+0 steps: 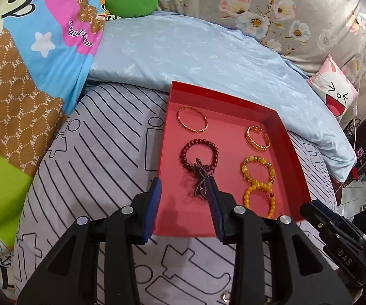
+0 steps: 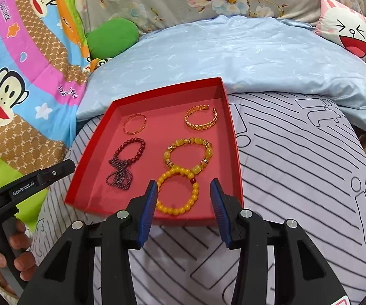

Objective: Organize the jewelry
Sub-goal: 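Withdraw both open grippers from the tray back to the remaining jewelry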

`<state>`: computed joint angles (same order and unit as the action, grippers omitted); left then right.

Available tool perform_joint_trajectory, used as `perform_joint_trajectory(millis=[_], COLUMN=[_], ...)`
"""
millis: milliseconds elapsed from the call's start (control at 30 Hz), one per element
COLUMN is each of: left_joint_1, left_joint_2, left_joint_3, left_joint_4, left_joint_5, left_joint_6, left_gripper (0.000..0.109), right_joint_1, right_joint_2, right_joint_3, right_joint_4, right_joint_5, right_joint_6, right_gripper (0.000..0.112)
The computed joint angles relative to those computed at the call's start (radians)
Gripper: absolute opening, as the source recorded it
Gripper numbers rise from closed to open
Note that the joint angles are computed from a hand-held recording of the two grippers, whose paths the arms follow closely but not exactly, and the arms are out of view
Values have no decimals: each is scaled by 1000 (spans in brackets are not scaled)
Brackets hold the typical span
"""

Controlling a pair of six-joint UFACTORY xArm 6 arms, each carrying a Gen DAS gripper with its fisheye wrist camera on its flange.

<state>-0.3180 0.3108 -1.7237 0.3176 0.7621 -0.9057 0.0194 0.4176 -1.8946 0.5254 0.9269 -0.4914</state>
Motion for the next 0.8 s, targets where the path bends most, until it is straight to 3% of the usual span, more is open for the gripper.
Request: perform_joint_trajectory(millis=[800], left_joint_1=[-158], left_joint_2=[-207], left_joint_3=[240], left_joint_4=[92], left_joint_5=[26], left_joint_6=[-78], left_gripper=[39], right_joint_1=[-39], right_joint_2=[-369], right_joint_3=[471], right_joint_4=[36], right_joint_5=[-19], right_joint_6=[-140], right_gripper=[42])
